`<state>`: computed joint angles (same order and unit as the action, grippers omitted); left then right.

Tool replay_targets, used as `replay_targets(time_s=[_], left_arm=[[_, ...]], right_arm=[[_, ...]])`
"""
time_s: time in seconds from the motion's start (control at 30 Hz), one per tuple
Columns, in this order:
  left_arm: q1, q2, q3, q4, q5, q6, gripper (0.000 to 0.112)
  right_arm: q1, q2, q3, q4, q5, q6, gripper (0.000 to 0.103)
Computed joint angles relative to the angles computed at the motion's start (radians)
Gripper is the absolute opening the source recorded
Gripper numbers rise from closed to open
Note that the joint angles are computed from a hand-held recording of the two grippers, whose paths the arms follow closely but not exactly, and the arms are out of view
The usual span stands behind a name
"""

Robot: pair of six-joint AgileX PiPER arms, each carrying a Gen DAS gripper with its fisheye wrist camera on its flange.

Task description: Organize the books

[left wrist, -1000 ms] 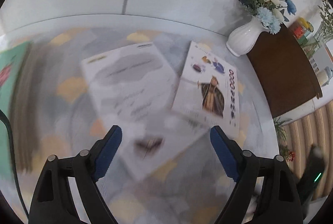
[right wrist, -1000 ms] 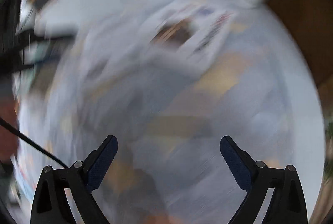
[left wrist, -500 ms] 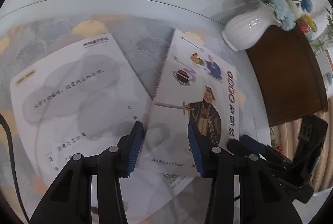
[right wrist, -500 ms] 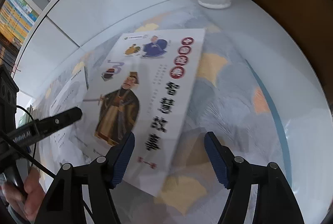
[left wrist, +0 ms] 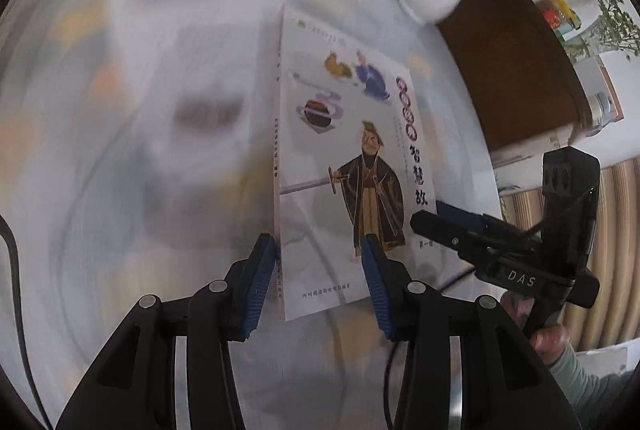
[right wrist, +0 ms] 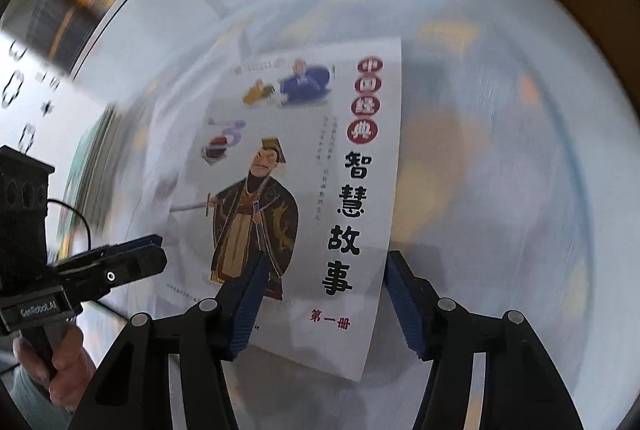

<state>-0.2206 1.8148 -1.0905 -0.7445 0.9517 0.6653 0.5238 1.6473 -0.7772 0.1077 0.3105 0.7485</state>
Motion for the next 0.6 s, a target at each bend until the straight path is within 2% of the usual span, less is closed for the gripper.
replay_targets(time_s=[0.13,0.2,0.3,0.37,0.43,0.5,0.53,0.6], left_arm=[[0.073,-0.158,0.272,0.005,-0.015,0.058,0.038],[0.112,-0.211,0.360,-0.027,-0.021,0.083,0.037],[0.126,-0.250,0.413,-0.059,-0.045,0.096,0.037],[0.115,-0.255,0.431,-0.082,-0.069,0.109,0.037],[0.102,-0.254,0.441,-0.114,-0.079,0.114,0.037],[0.142,-0.219,0.436,-0.170,-0.022,0.159,0.037],[0.191,-0.199,0.437,-0.231,0.042,0.199,0.037],[0.268,-0.170,0.443,-0.328,0.171,0.285,0.037]], right_arm=[[0.200,-0.069,0.085,-0.101,-0.010,0.196,0.059],[0.267,-0.095,0.094,-0.193,0.024,0.330,0.058],[0.352,-0.106,0.087,-0.375,0.131,0.583,0.047],[0.365,-0.101,0.102,-0.414,0.137,0.646,0.040],[0.403,-0.115,0.130,-0.478,0.117,0.751,0.039],[0.417,-0.131,0.153,-0.487,0.080,0.773,0.039],[0.420,-0.134,0.164,-0.501,0.047,0.797,0.040],[0.437,-0.140,0.174,-0.549,0.045,0.870,0.040]])
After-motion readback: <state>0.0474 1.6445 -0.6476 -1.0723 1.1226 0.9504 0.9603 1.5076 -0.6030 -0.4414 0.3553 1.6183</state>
